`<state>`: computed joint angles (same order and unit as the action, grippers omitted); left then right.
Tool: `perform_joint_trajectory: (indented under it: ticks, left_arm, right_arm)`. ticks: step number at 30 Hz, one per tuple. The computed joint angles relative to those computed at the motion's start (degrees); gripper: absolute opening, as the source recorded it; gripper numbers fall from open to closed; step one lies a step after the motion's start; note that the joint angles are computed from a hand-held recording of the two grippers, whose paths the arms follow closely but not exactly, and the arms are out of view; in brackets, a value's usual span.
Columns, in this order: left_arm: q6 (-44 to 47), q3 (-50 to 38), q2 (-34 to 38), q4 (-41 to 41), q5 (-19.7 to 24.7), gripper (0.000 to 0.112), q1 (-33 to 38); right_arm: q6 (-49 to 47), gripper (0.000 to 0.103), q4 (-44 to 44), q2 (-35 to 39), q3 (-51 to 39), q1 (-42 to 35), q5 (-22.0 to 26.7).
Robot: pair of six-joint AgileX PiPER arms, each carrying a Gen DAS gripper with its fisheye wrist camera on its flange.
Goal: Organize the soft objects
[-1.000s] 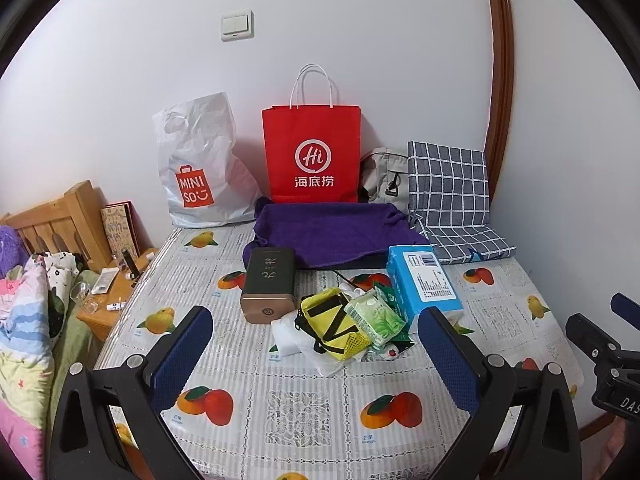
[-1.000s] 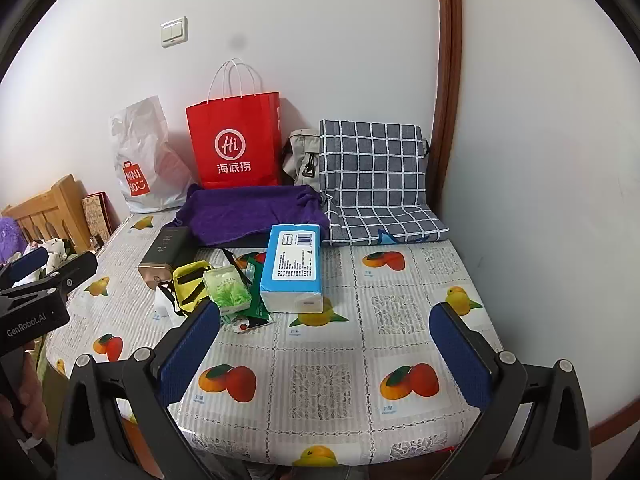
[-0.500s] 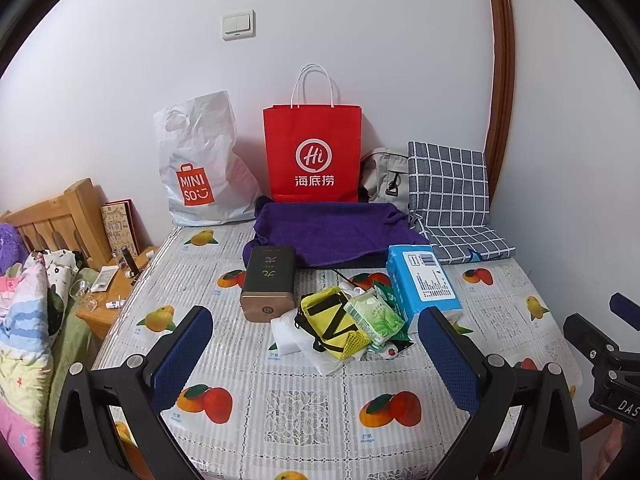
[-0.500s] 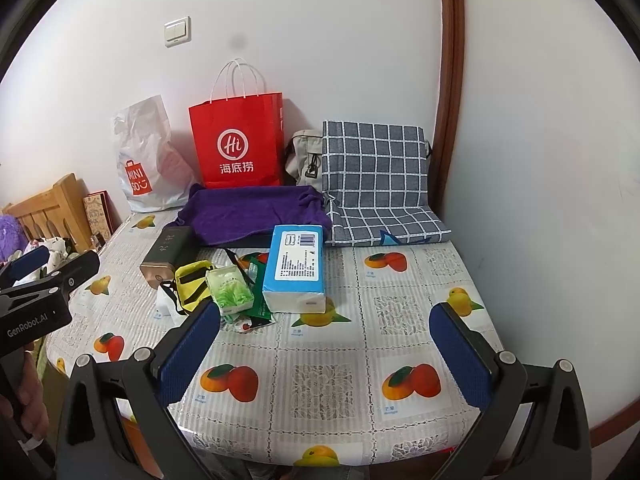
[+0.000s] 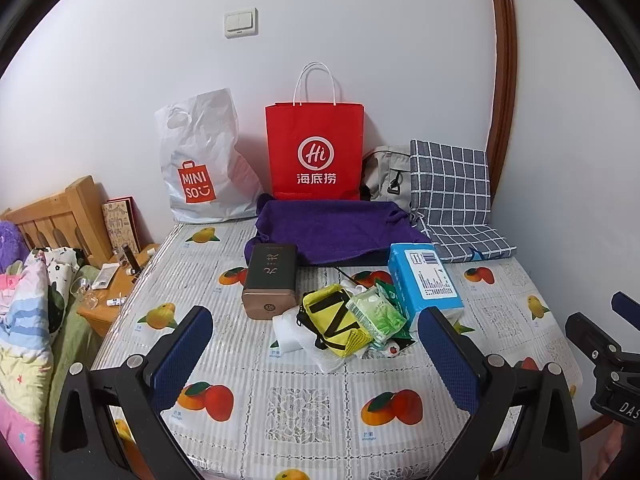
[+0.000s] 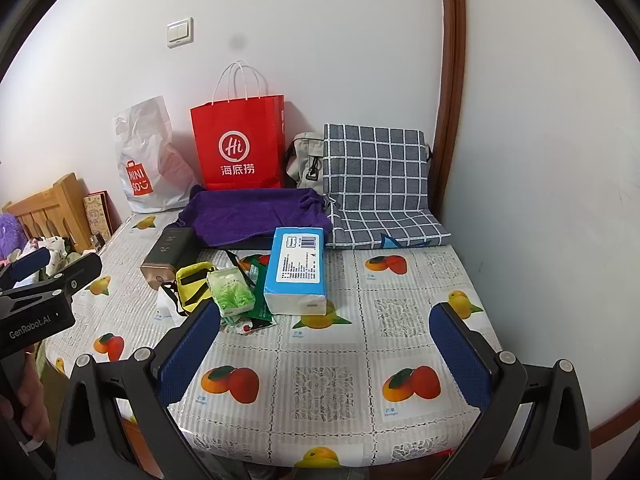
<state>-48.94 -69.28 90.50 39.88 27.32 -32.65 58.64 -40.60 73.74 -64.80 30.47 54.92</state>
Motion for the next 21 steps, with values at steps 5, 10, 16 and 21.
perform_joint_trajectory:
  ticks: [5,10,16,21]
  left_arm:
    - [0.15,0.20,-0.03,-0.14,-0.21,0.103,0.17]
    - [-0.02,0.99,-0.38,-0.08,-0.86,0.103,0.72]
    - [0.09,1.01,-0.40,-0.08,-0.91,0.103,0.71]
    - [0.17,1.19,-0.50,-0.02,-1.03,0.103,0.81]
  right_arm:
    - [0.55,0.103,-0.53,-0.05,0.16,0.60,0.04]
    - [0.83,0.103,-0.85,-0.01,0.19,0.87,0.30]
    - [0.91,0.103,-0.90,0.03,-0.01,1.08,0.53]
    - [1.35,0.103,-1.31,-0.06,0.07,1.71,0.48]
